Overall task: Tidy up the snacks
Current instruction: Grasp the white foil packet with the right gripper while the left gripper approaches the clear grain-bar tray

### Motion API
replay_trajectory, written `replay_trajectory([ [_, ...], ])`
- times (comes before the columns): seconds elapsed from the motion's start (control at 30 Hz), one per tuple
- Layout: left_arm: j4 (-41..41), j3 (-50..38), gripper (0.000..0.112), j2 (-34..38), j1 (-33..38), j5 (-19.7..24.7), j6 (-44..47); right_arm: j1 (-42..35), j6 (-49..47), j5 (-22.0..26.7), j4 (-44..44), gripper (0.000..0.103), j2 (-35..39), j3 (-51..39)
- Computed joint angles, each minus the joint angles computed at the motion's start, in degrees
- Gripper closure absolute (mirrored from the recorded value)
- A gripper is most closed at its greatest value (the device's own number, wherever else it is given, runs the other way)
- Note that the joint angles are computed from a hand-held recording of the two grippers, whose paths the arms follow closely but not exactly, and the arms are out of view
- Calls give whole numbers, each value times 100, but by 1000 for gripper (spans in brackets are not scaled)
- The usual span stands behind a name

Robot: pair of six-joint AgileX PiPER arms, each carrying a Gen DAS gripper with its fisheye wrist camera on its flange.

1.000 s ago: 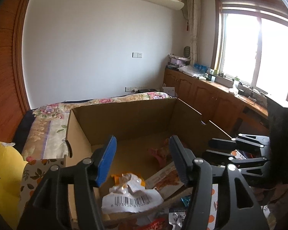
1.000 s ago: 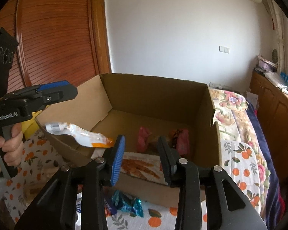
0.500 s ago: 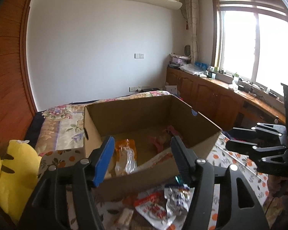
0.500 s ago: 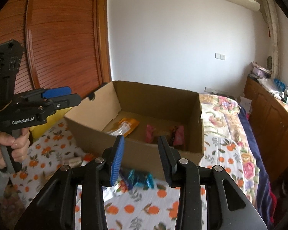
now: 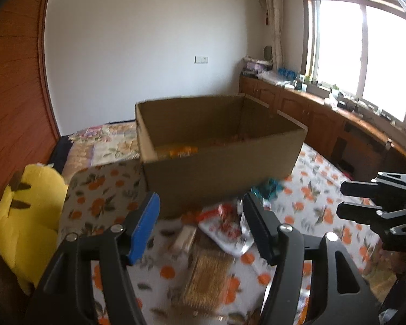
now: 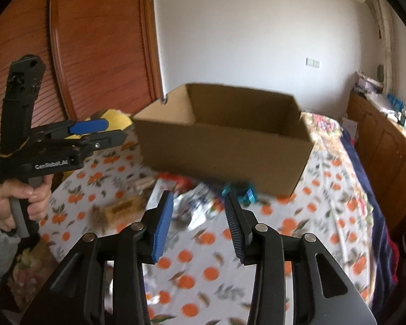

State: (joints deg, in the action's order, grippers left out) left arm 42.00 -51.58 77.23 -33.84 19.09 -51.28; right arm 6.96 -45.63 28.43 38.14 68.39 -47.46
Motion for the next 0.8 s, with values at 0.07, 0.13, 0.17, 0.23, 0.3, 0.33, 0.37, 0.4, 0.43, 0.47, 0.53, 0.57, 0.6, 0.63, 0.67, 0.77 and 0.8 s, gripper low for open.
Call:
replay_trajectory([
  [0.07,186,214,47,-51,-68,1,-234,163,155,-89,-69,62,-104,233],
  [0.13,507,469,47,-92,-111,-37,-620,288,250,-158,-106,60,-158,398],
  [0.17,681,577,47,-86,-140,-41,-846,382,311,-228,-123,60,-175,492],
  [0.23,936,819,47,-105,-161,-114,-1201,539,335,-324,-70,58,-193,698],
  [0.3,1196,1012,47,-88,-170,-179,-1561,634,193,-445,103,56,-188,886],
  [0.33,1252,1068,47,-69,-168,-200,-1653,696,61,-549,265,56,-164,1009],
  [0.37,1322,1145,47,-51,-174,-229,-1768,740,-56,-627,427,56,-140,1102],
  [0.4,1352,1186,47,-35,-167,-252,-1810,738,-242,-657,635,56,-131,1179],
  [0.43,1380,1227,47,-21,-158,-274,-1837,749,-415,-689,815,56,-123,1251],
  [0.47,1413,1262,47,-12,-173,-264,-1875,783,-499,-742,898,56,-107,1319],
  [0.53,1509,1346,47,-10,-172,-304,-1980,843,-582,-814,1009,56,-21,1390],
  [0.57,1516,1377,47,-3,-173,-330,-1994,847,-652,-813,1092,56,17,1402],
  [0.6,1590,1406,47,12,-179,-342,-2074,836,-819,-798,1266,56,77,1424],
  [0.63,1645,1422,47,31,-180,-348,-2133,826,-945,-788,1399,55,130,1432],
  [0.67,1703,1440,47,45,-190,-346,-2204,829,-1067,-780,1533,55,163,1467],
  [0.77,1815,1466,47,120,-171,-348,-2337,869,-1421,-781,1916,55,254,1542],
  [0.8,1822,1476,47,153,-148,-377,-2338,896,-1547,-779,2051,55,283,1570],
])
